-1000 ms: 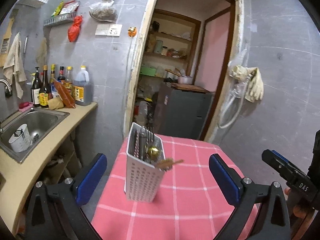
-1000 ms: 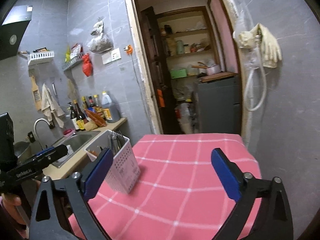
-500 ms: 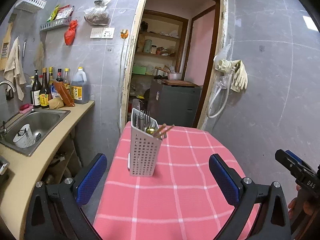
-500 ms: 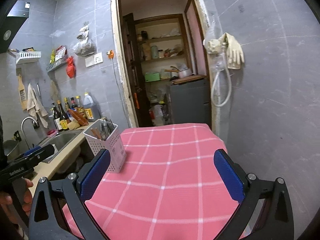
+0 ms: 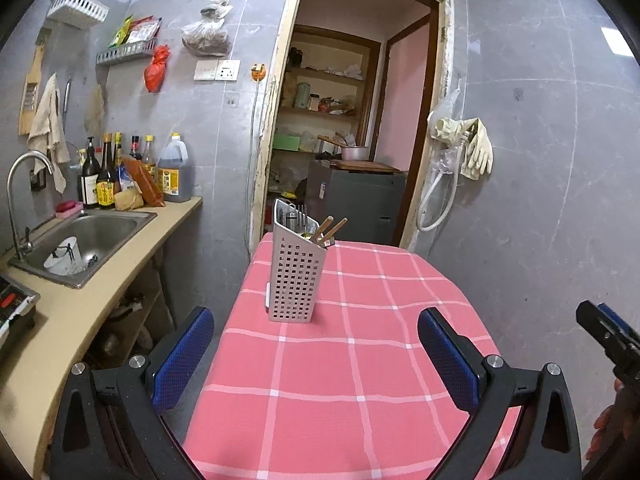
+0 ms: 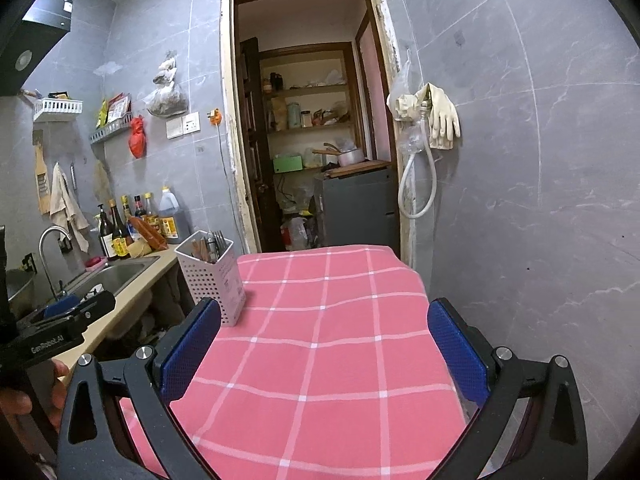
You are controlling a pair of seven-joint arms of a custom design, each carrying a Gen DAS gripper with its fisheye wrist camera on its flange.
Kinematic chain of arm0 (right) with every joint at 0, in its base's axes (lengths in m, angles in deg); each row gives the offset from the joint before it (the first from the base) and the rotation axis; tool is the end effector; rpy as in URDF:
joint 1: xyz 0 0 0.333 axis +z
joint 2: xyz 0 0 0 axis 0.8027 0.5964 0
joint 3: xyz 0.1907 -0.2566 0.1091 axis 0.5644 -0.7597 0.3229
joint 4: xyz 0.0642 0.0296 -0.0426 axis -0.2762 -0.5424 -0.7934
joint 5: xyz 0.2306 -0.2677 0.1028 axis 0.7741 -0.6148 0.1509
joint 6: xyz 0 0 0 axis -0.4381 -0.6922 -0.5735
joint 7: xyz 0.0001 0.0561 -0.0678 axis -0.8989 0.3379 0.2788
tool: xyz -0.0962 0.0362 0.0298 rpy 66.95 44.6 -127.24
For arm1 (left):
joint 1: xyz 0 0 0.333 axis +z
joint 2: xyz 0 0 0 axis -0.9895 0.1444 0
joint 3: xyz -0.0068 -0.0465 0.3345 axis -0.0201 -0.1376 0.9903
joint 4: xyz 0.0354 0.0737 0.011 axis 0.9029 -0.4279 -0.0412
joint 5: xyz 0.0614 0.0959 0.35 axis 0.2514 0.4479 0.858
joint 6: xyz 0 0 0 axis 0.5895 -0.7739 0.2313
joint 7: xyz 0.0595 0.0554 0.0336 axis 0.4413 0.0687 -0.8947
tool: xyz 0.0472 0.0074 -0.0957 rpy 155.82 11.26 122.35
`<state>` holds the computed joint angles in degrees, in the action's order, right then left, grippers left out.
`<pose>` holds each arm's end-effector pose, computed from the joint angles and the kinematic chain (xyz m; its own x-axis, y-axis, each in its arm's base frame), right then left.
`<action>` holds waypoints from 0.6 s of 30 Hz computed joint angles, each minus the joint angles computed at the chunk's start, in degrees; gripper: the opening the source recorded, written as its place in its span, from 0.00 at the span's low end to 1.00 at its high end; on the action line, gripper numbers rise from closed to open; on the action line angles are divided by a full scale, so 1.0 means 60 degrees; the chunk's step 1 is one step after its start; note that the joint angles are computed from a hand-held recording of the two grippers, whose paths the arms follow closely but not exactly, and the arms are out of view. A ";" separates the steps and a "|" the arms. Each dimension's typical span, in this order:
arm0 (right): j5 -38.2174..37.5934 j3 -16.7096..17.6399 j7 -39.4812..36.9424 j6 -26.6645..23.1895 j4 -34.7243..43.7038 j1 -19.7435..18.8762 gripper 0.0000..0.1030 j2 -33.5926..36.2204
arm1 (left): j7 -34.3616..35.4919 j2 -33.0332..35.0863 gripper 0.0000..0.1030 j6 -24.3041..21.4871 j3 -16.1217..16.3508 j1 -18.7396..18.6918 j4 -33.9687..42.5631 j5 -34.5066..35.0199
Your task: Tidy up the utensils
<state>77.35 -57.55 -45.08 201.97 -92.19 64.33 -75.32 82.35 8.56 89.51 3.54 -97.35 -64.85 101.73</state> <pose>0.5517 0.0384 0.6608 0.2736 -0.9560 -0.1062 -0.3567 0.0016 -0.9342 0.5130 -0.2878 0.6311 0.2476 -0.9586 0.1405 -0.3524 -0.2241 -0.9086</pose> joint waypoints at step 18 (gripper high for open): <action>0.0174 -0.0066 -0.0492 -0.0618 -0.0140 -0.0013 0.99 -0.0052 | 0.0235 -0.0274 1.00 -0.0355 -0.0161 -0.0056 -0.0371 -0.0098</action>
